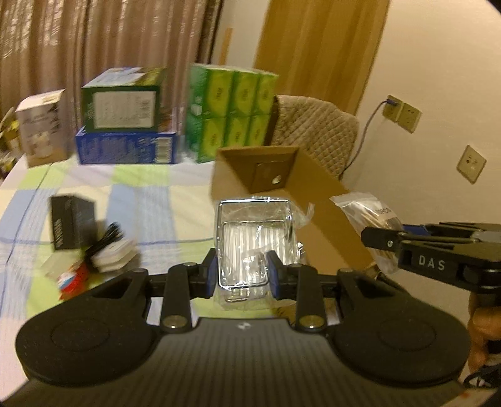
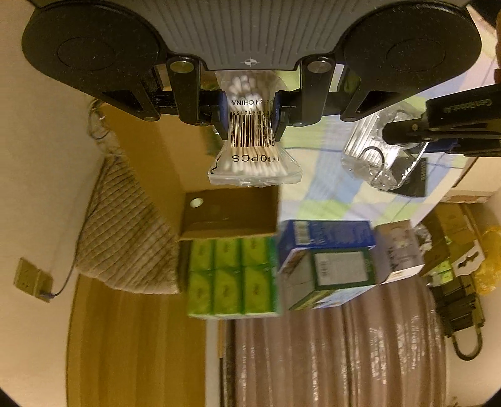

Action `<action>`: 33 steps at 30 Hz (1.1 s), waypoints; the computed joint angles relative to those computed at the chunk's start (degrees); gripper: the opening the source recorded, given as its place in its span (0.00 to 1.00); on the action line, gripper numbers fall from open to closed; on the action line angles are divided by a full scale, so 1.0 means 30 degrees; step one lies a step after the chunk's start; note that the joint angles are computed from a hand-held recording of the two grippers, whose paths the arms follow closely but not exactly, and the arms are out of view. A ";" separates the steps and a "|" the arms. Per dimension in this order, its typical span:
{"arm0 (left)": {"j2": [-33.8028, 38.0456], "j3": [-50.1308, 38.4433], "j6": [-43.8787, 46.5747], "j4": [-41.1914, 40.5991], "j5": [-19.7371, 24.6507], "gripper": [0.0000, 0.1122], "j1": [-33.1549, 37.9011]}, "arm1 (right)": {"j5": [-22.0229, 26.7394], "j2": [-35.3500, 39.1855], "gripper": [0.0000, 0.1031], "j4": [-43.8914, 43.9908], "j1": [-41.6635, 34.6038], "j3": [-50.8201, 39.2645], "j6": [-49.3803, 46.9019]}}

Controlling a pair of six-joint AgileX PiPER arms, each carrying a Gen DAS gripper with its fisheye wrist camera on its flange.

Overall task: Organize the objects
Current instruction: 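Carry the swab bag with the right gripper while the left carries the clear box toward the cardboard box, then lower the clear box into the cardboard box and open the left gripper while the right lowers the swabs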

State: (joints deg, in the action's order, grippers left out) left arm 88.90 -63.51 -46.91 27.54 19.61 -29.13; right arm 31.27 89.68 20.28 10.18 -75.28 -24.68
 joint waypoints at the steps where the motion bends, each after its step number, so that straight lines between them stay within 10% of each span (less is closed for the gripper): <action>1: 0.0498 -0.0685 0.0282 -0.0264 0.0129 0.24 -0.0171 | 0.0222 0.0314 0.22 0.0122 -0.0384 -0.0471 -0.0316; 18: 0.8239 -1.0297 0.6451 -0.5980 0.2349 0.24 -0.0800 | 0.2281 0.5213 0.22 0.0716 -0.3577 -0.6125 -0.1895; 33: 1.1082 -1.3105 0.8143 -0.7186 0.3109 0.27 -0.0656 | 0.2654 0.7105 0.22 0.0380 -0.3751 -0.7982 -0.1170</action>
